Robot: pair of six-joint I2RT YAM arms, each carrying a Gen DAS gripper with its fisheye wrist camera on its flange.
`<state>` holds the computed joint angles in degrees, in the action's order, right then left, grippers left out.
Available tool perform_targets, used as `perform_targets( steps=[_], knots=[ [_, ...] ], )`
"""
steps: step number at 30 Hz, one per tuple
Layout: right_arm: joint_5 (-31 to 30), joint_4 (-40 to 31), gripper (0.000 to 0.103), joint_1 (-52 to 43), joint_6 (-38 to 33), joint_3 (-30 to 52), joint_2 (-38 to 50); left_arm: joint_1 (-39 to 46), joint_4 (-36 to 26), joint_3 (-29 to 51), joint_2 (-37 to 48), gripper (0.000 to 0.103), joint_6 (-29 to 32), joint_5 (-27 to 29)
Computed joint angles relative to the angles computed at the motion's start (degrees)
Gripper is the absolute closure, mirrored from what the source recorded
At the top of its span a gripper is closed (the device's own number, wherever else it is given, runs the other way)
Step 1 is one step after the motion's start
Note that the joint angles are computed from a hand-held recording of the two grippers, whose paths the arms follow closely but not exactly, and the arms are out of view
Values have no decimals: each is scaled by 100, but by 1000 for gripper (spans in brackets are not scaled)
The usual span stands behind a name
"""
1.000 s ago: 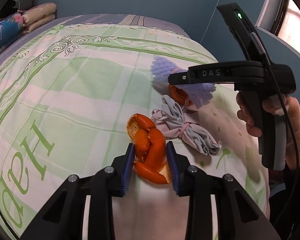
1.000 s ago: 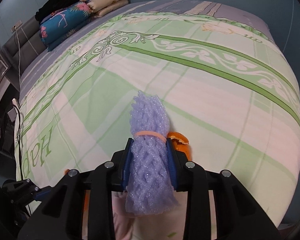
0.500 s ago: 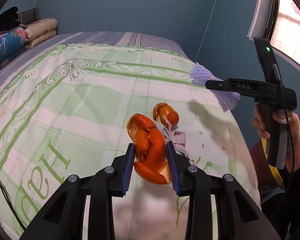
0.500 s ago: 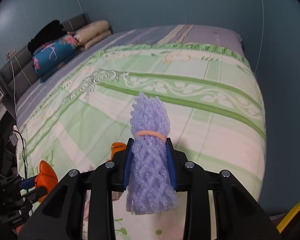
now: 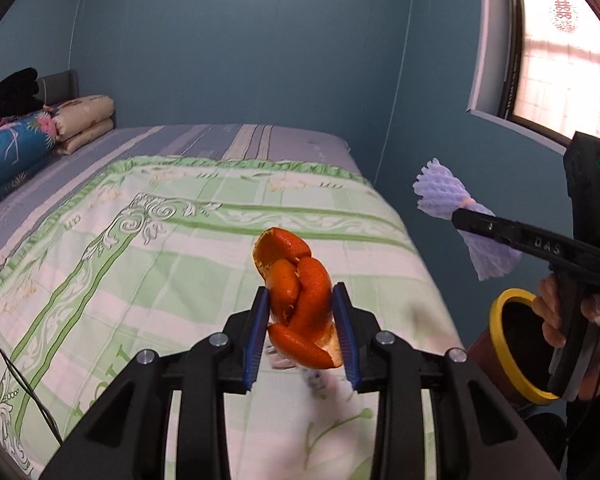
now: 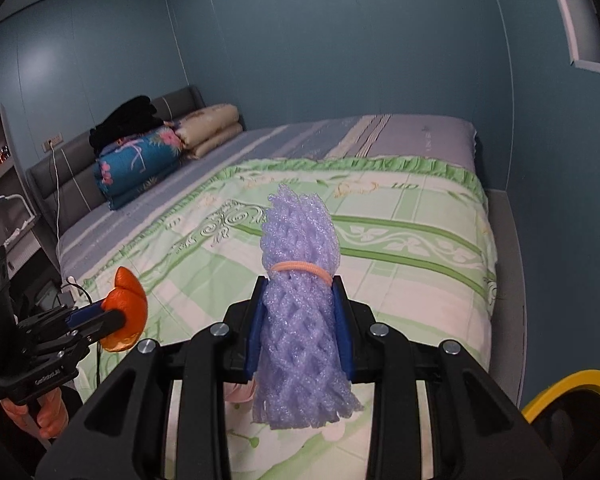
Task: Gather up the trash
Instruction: 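Lift and carry the orange peel and foam net over the bin with both tools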
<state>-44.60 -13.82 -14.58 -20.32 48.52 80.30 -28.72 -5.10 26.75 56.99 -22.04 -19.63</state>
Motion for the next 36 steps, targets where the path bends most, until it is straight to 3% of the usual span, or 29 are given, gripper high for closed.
perform_targets(
  steps=[7, 14, 23, 30, 36],
  knots=[
    [-835, -895, 74, -1188, -585, 40, -853, -1500, -537, 929, 181, 72, -221, -943],
    [-1714, -1911, 74, -2534, -1386, 434, -1095, -2413, -659, 1654, 648, 72, -221, -1357],
    [-2406, -2997, 74, -3982, -2548, 1063, -626, -2969, -472, 2332, 1337, 72, -53, -1435],
    [-2583, -3214, 74, -4619, -2933, 1322, -217, -3291, -308, 2877, 1980, 72, 124, -1392],
    [-2586, -2976, 74, -4957, -2871, 1370, 71, -3416, -147, 3343, 2610, 72, 337, -1223]
  ],
)
